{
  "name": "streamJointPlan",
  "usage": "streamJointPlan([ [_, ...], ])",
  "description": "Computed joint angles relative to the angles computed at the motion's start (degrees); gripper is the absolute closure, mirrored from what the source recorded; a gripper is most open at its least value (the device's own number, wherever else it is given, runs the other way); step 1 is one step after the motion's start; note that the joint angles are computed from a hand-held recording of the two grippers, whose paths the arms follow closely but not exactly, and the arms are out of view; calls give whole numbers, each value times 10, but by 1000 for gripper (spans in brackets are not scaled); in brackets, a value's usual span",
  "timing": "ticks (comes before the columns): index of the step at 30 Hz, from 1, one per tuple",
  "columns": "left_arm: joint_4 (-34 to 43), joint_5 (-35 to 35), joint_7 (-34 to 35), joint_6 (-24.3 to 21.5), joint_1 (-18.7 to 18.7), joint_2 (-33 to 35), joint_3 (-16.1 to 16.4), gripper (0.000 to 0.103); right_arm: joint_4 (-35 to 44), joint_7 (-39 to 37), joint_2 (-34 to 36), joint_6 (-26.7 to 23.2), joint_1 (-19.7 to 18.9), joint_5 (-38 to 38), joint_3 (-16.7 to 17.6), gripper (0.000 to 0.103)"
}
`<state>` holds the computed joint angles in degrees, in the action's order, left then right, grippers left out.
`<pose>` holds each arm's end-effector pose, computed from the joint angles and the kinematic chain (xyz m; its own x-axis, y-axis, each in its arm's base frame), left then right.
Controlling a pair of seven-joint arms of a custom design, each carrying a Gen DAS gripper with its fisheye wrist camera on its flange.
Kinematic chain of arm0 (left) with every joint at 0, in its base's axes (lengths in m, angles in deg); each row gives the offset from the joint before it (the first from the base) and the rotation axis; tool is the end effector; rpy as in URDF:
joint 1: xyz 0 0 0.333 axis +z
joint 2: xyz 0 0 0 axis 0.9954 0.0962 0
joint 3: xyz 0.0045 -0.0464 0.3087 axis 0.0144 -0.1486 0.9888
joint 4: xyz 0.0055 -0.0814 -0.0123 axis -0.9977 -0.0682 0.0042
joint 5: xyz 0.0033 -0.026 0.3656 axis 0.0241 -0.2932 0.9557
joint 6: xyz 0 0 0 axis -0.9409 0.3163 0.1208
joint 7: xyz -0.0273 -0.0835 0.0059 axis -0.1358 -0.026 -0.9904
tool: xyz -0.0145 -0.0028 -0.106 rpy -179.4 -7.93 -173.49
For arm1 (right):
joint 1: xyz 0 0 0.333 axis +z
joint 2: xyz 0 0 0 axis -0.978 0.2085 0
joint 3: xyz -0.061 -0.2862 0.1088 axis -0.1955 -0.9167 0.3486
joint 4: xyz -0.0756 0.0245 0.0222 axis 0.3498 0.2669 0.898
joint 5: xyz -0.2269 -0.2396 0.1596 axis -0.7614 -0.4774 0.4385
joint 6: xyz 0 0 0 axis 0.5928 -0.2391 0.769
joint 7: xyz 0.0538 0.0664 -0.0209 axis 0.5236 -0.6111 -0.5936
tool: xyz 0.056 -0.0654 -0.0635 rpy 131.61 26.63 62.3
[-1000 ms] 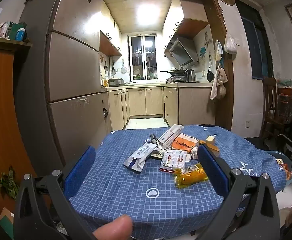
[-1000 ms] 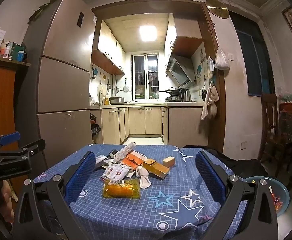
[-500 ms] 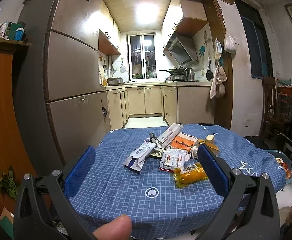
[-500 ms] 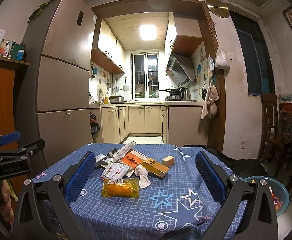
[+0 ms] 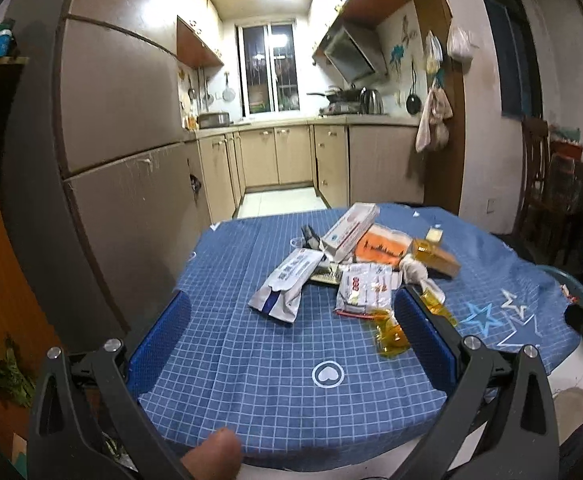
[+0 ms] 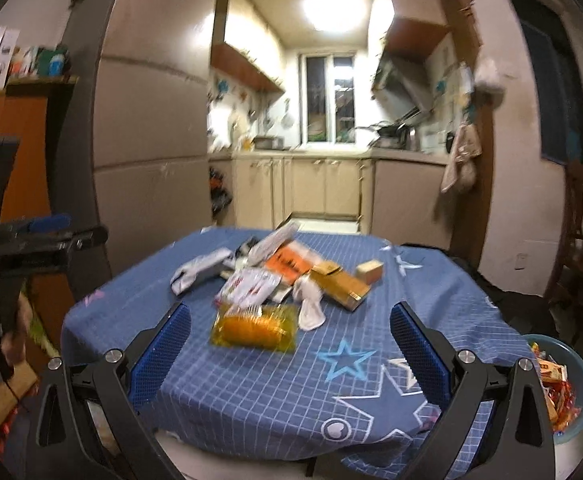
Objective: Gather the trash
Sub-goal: 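Move both tools toward the items on the blue tablecloth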
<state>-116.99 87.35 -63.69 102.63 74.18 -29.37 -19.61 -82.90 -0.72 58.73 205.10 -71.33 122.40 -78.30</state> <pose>0.4016 -0.2262 0.5838 0.5100 -0.8552 -0.0926 -0.3905 -0.1343 -0.9108 0.5070 0.0220 0.5258 0.7466 -0.6653 0.0030 -0.1981 -0.2266 -0.9536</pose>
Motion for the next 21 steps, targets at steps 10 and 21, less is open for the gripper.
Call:
streamJointPlan([
  [10,5,6,-17,13,4,23,9,5,12,-16,15,21,12,48,14,4],
  [21,1,11,-31,5,1,15,8,5,7,-13,4,31,17,56,16,4],
])
